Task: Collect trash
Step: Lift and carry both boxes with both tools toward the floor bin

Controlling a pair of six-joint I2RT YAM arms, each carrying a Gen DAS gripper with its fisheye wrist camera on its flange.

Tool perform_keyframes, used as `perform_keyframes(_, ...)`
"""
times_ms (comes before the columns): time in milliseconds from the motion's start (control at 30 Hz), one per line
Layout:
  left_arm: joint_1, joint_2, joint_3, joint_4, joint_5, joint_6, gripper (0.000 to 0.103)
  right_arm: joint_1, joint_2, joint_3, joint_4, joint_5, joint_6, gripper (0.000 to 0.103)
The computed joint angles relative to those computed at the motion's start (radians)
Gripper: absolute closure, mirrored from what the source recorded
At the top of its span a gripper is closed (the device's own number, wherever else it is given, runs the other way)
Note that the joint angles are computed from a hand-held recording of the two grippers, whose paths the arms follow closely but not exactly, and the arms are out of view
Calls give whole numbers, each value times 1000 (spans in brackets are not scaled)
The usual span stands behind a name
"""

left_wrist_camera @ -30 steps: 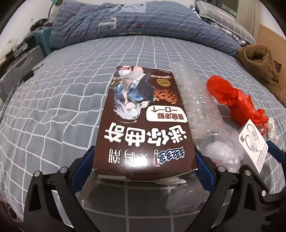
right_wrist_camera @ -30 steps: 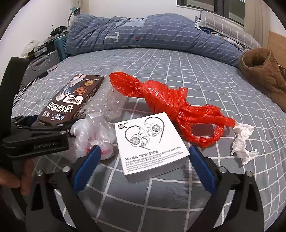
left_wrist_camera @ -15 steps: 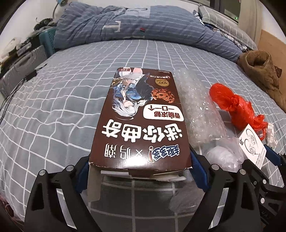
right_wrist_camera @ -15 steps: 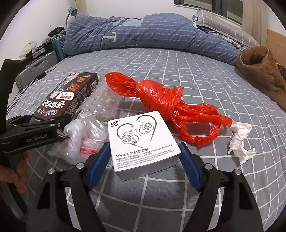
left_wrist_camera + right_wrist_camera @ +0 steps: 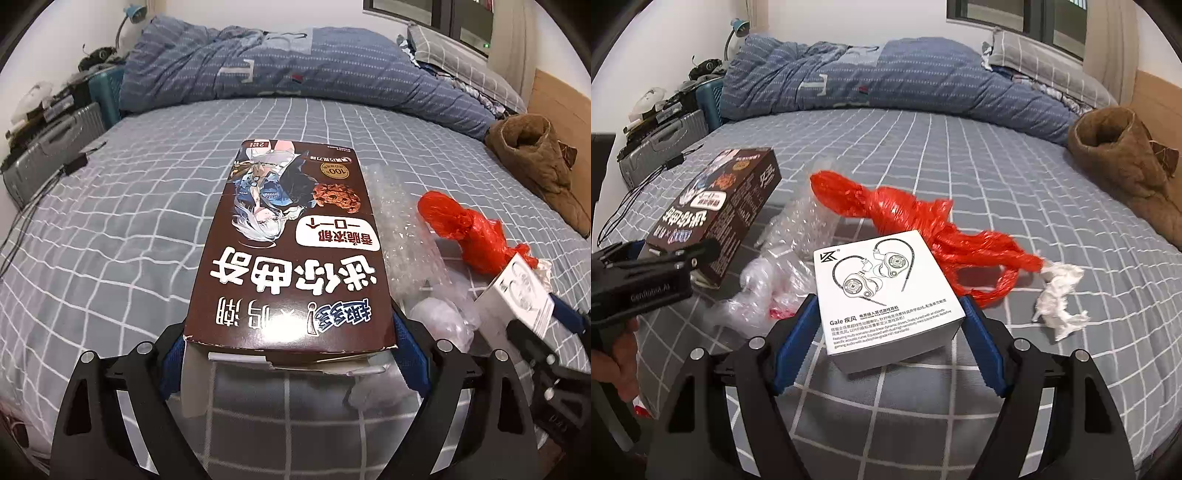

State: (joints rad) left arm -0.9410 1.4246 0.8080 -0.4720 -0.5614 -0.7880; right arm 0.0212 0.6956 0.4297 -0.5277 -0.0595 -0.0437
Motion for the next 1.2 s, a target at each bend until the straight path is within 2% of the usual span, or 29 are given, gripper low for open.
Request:
perform_keyframes(300,-98,-124,-40,-90,-43,-59,15,58,-119,61,-150,59,68,30)
perform_keyframes(633,-248,-246,-47,-263,-111,-209,15,214,-263,103,-315,187,178,30)
perform_keyframes(900,-357,-279,-47,-359,-145,-331,15,373,-340,123,-435,300,284,30)
perform_keyframes(1067,-442,-267,-22,-450,-185,-438,15,549,-374,160,-532,435,401,30)
perform_keyframes(1200,-489,-256,0,-504,-203,-505,15,611,-395,195,-595,469,459,30)
